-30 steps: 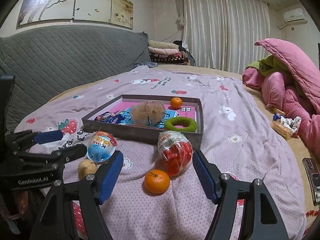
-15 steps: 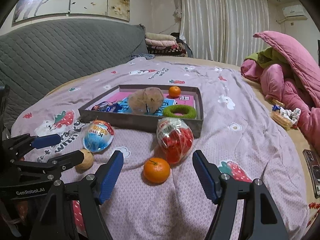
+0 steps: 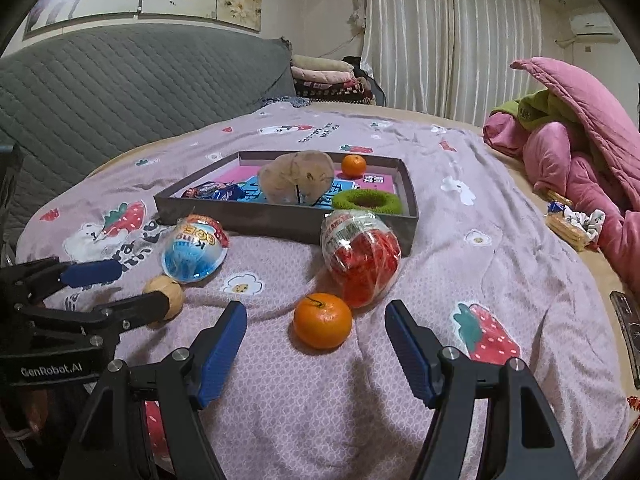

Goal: Organize objects
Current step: 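Move the left tool toward the walnut while the right tool approaches a mandarin, then close the left tool on the walnut and lift it while the right tool grasps the mandarin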

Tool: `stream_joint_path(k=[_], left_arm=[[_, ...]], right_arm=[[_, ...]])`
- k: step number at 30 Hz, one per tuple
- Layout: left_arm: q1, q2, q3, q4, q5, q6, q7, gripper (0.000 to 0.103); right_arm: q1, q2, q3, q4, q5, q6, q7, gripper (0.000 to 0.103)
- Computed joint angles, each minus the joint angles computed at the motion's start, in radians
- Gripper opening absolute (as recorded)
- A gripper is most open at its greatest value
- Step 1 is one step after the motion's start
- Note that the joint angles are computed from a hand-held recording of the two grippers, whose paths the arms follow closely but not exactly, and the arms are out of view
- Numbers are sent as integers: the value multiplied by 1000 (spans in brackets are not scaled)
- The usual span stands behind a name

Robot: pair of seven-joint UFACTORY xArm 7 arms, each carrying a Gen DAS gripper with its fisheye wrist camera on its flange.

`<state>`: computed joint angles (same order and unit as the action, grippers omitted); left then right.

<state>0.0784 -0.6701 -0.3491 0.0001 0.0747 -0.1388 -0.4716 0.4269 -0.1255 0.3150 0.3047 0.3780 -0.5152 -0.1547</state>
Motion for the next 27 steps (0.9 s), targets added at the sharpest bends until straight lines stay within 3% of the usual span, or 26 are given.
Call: stream_joint_path(k=[9, 11, 16, 21, 27], left_arm=[[4, 42, -6, 10, -4, -22, 2, 76], [34, 50, -47, 14, -13, -31, -7, 76], [63, 80, -81, 24, -24, -52, -7, 76], [85, 101, -115, 32, -38, -68, 2, 71], [93, 138, -124, 47, -51, -74, 19, 65]], right_arm=[[-7, 27, -62, 4, -152, 19, 116, 71], [-10, 38, -69, 11, -176, 27, 135, 71], [-14, 66, -75, 27, -187, 32, 145, 69], [-8, 92, -75, 49, -158, 40, 126, 64], [29, 137, -68, 86, -22, 33, 11, 53]])
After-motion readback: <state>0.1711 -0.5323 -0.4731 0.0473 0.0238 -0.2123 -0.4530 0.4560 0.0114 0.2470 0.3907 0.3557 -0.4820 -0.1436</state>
